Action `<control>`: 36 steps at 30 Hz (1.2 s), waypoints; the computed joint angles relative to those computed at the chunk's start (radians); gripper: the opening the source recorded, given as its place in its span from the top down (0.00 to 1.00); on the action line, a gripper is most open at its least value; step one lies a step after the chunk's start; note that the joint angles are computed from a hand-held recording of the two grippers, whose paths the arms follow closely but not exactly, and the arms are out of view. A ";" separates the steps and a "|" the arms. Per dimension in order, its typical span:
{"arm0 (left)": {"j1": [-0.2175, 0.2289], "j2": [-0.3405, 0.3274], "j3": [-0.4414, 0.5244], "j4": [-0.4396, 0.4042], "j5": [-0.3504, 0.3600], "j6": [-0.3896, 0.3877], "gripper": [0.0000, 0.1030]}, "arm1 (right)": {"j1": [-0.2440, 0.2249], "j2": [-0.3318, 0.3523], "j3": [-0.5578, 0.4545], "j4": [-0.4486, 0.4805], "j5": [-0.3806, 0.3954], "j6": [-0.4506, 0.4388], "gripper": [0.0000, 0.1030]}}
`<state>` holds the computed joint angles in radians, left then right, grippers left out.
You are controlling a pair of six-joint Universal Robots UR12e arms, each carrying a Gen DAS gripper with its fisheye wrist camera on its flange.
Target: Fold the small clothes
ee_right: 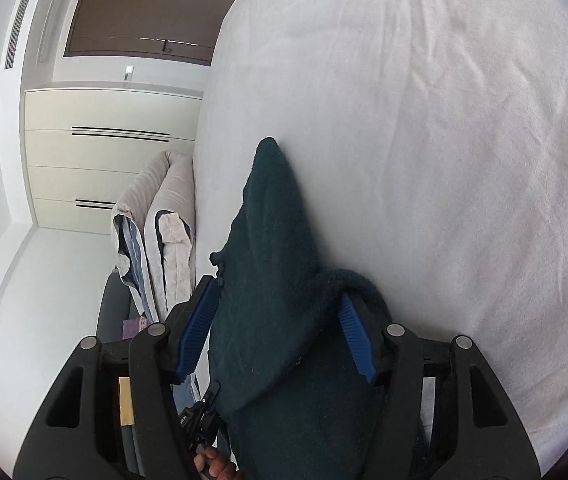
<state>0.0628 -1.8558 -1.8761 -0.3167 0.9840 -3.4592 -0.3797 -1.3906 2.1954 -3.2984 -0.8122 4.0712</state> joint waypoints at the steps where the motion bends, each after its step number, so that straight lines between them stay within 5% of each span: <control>1: 0.000 -0.003 -0.003 0.001 0.000 0.004 0.92 | 0.003 -0.002 0.001 0.007 -0.007 -0.020 0.49; 7: 0.010 -0.017 -0.019 0.061 -0.035 0.008 0.89 | -0.001 -0.075 0.010 0.123 -0.056 -0.107 0.45; 10: 0.014 -0.026 -0.029 0.101 -0.051 0.003 0.89 | 0.006 -0.090 -0.014 0.105 -0.069 -0.133 0.45; 19: 0.034 -0.055 -0.046 0.192 -0.136 -0.052 0.88 | 0.094 0.045 -0.210 0.376 -0.013 -0.318 0.45; 25: 0.037 -0.062 -0.060 0.244 -0.141 -0.062 0.88 | 0.075 0.113 -0.255 0.294 -0.024 -0.231 0.47; 29: 0.039 -0.066 -0.067 0.268 -0.146 -0.066 0.88 | 0.073 0.149 -0.301 0.321 -0.009 -0.243 0.47; 36: 0.044 -0.066 -0.075 0.283 -0.155 -0.069 0.88 | 0.053 0.131 -0.239 0.252 0.070 -0.240 0.46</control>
